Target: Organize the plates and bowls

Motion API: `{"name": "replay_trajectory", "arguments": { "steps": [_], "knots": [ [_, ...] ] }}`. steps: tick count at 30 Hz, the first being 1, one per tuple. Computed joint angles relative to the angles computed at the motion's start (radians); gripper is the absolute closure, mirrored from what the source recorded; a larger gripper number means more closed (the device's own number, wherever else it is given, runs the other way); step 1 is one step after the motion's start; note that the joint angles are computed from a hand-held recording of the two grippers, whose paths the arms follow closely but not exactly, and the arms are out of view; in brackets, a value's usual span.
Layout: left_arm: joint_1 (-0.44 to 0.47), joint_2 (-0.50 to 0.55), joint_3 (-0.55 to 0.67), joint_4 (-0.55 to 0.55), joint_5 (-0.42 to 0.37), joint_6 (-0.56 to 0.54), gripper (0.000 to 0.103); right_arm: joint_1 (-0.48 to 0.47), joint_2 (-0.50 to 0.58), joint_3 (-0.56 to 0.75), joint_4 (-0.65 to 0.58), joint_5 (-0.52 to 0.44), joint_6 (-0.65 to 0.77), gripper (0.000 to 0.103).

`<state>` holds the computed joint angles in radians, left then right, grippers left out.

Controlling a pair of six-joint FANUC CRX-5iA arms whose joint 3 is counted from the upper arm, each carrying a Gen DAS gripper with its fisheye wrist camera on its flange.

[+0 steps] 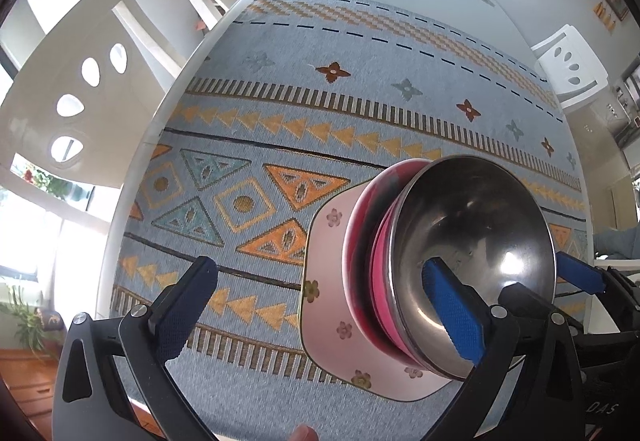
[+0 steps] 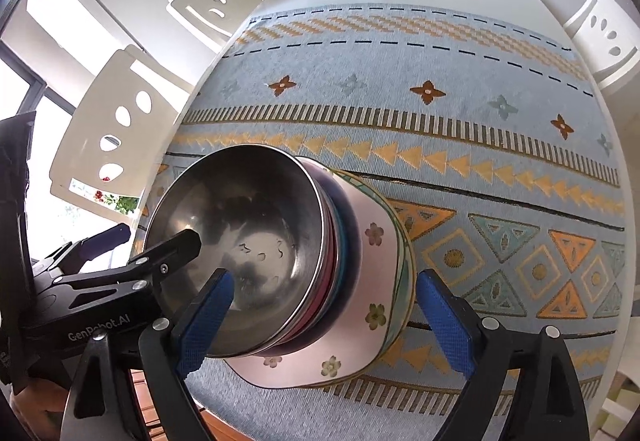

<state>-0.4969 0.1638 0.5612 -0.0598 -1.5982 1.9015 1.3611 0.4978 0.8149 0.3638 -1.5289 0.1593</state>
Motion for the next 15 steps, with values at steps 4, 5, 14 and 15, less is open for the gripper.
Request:
{"name": "replay_trajectory", "arguments": {
  "steps": [4, 5, 14, 15],
  "knots": [
    [-0.001, 0.000, 0.000, -0.001, -0.002, -0.006, 0.001, 0.000, 0.002, 0.005, -0.004, -0.004, 0.001, 0.012],
    [-0.002, 0.000, 0.000, -0.002, -0.002, -0.007, 0.001, -0.001, 0.003, 0.006, -0.004, -0.006, 0.001, 0.012],
    [-0.009, 0.008, 0.009, -0.013, -0.021, -0.010, 0.001, 0.000, 0.020, 0.034, -0.014, -0.030, 0.023, 0.012],
    [-0.008, 0.008, 0.008, -0.010, -0.021, -0.010, 0.001, 0.001, 0.020, 0.034, -0.014, -0.032, 0.024, 0.012]
  ]
}}
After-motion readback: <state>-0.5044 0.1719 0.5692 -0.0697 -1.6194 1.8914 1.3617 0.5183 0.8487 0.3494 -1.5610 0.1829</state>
